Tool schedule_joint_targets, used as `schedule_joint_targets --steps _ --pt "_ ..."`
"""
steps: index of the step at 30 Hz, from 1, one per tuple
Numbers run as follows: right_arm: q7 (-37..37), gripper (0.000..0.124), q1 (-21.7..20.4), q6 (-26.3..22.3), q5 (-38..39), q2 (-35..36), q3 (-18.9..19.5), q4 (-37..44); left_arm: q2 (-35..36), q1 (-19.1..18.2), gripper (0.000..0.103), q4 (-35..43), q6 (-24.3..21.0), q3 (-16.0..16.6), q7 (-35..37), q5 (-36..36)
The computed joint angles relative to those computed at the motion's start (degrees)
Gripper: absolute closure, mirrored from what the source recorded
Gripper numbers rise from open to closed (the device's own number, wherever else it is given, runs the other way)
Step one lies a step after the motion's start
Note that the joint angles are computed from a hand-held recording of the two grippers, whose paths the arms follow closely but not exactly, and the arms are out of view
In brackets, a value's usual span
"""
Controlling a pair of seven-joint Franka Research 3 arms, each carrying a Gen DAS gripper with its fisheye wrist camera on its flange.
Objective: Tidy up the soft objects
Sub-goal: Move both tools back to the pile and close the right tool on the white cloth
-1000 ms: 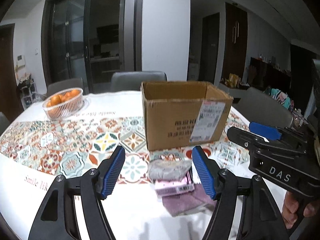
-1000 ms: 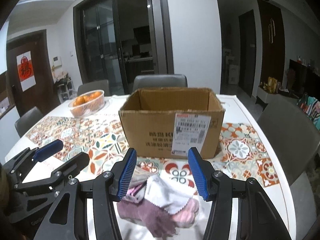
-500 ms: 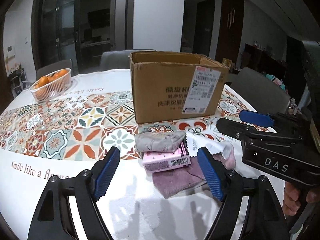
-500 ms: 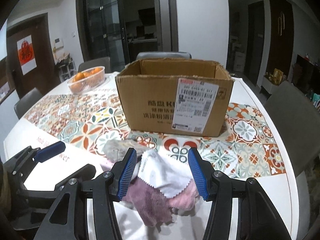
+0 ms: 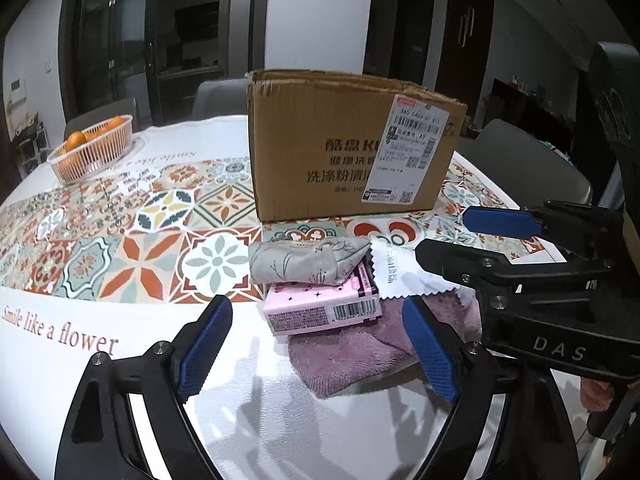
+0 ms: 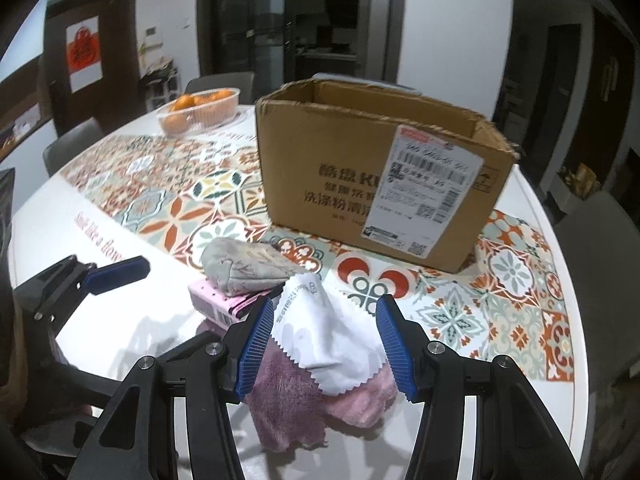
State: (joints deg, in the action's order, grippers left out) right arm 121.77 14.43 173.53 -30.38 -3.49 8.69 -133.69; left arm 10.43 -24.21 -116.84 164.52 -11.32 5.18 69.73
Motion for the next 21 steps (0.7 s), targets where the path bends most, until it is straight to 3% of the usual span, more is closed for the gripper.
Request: schedule_joint_targets --steps 12,21 --pt "-20.9 0.07 4.3 -2.1 18.8 4.3 -2.5 3.5 3.2 -0.3 0.015 2.2 1.7 1.3 0.7 -1.0" --pt "-33.1 0.085 5.5 -4.4 33.0 7.1 -2.5 6.2 5.4 -0.6 0.016 3.7 2.9 2.1 4.4 -5.1"
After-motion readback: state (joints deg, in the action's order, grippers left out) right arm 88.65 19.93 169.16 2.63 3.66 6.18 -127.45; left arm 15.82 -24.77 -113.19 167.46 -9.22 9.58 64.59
